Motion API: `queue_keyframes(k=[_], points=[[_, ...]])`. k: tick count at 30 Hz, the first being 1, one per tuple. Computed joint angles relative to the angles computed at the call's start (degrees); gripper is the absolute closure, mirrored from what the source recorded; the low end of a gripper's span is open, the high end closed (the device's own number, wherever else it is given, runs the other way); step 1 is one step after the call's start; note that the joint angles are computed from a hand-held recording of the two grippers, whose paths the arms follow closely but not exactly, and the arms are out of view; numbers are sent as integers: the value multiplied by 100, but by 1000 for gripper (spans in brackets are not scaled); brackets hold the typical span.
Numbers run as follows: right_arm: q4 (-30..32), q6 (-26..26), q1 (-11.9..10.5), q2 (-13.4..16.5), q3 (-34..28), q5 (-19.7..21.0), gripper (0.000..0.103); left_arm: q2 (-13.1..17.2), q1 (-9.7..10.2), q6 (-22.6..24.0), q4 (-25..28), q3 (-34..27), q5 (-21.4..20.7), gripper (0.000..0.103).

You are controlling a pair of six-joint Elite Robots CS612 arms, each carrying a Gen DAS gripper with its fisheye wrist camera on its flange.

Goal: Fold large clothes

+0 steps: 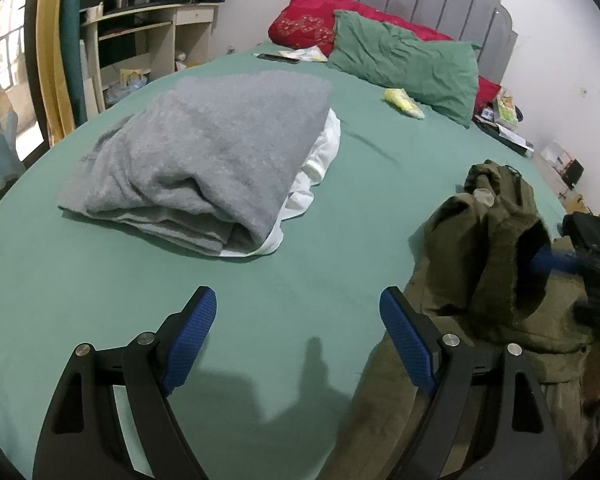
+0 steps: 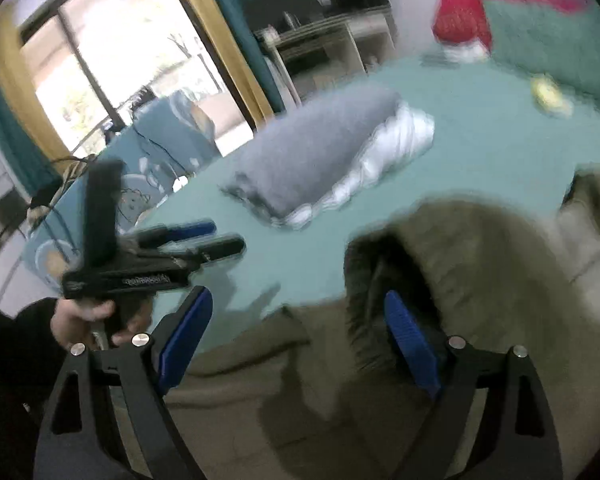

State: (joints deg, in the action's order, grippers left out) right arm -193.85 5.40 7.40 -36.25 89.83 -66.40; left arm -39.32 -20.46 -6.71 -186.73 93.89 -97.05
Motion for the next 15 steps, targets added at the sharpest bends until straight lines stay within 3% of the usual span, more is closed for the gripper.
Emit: queue_keyframes(k=[2, 5, 7, 8, 10, 11, 13, 15], points=[[-842, 265, -165, -105, 271, -121, 15, 4, -17, 85, -28, 7, 53, 16], [-1808, 1096, -476, -160, 403, -662, 12, 19, -38, 188, -52, 28, 159, 16], [-2048, 1610, -708, -165, 459, -1397, 9, 41, -33, 211, 26, 11, 127, 16], [-1900, 1769, -789, -199, 492, -1644, 8, 49, -33, 201, 48, 7, 130, 16], [-912, 2039, -957, -55, 97, -1928, 8, 73, -35, 141, 40, 5, 146, 16], [-324, 2024, -1010, -32, -81, -1902, 8, 83, -36, 142, 24, 10, 130, 16], [854, 1773, -978, 251, -790, -2444, 8, 100, -41, 192, -16, 14, 136, 16], [1811, 1614, -995, 437, -1329, -2594, 8, 110, -54, 250, -10, 12, 199, 16]])
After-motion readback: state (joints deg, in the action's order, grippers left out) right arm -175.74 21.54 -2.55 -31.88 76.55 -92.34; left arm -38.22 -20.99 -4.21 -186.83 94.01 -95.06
